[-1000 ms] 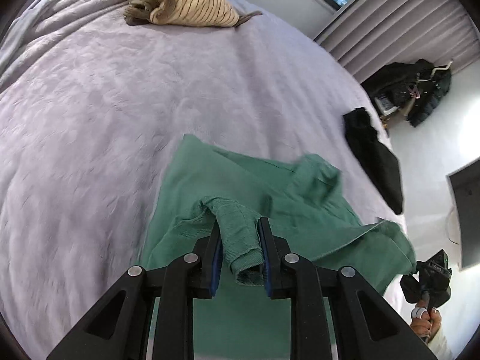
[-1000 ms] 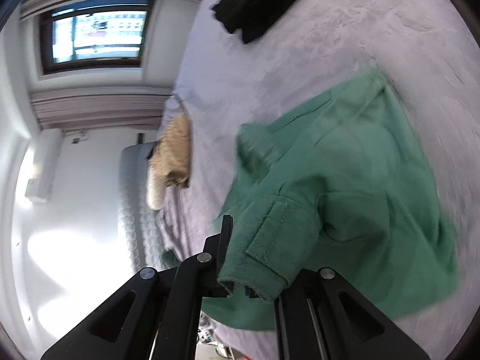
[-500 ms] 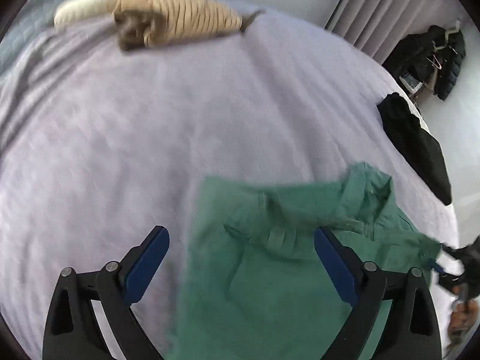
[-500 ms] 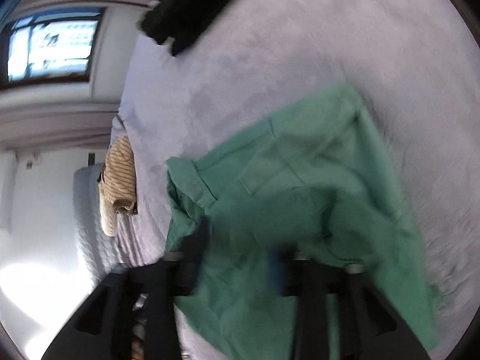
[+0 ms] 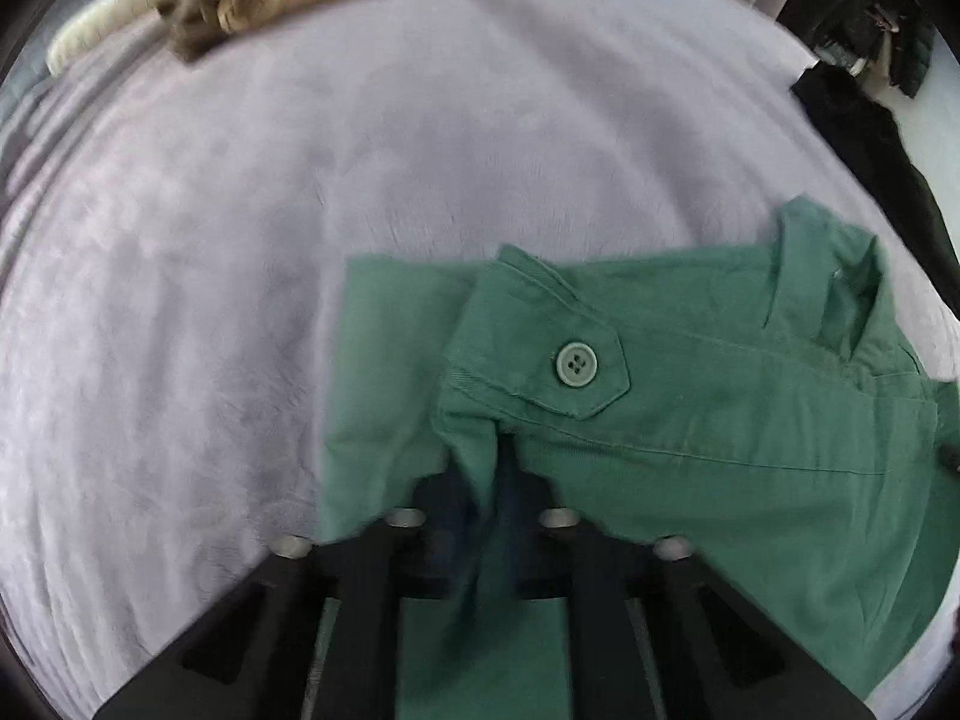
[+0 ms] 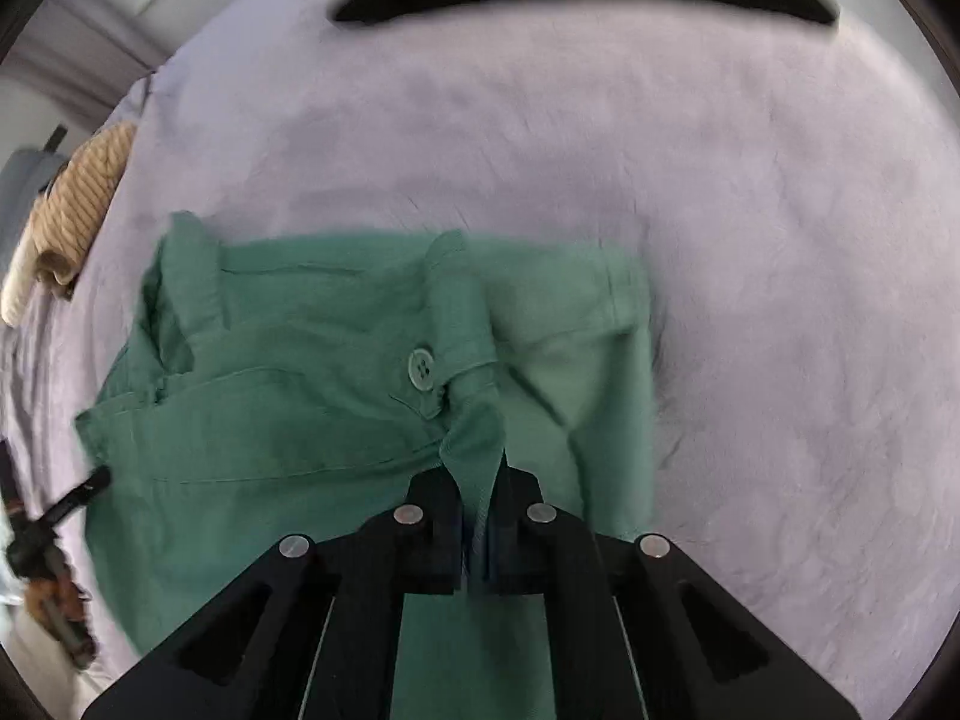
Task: Fold large clothes
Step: 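Lift the hem with both tools and fold it up toward the collar, then lay the folded hem onto the collar and open both tools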
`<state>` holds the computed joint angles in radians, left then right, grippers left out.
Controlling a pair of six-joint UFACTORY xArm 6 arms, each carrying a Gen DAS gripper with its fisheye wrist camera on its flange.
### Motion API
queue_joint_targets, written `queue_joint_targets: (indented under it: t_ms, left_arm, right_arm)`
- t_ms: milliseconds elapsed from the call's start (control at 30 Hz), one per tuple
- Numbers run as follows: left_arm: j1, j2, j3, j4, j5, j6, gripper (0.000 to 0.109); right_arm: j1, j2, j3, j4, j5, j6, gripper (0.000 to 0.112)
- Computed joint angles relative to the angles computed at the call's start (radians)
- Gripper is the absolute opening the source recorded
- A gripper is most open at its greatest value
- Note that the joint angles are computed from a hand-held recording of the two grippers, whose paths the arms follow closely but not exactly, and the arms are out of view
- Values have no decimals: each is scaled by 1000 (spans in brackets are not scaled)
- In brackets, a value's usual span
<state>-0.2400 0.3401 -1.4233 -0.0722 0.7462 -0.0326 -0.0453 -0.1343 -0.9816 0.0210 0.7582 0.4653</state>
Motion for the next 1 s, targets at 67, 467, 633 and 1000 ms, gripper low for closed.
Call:
queue_joint_targets:
  t_ms: [67, 467, 633, 1000]
  left_arm:
    - [4, -20, 23, 7, -36, 6, 8]
    - [7, -82, 82, 224, -103, -169, 12]
    - [17, -202, 153, 22, -59, 53, 12]
    - [28, -330, 490, -23, -110, 112, 12]
  right_arm:
    - [10, -18, -7, -72, -19, -11, 5]
    - [-68, -84, 89, -53, -8, 86, 38]
    - [-14, -251, 164, 44, -5, 13, 29]
    - [105, -417, 475, 128, -12, 89, 14]
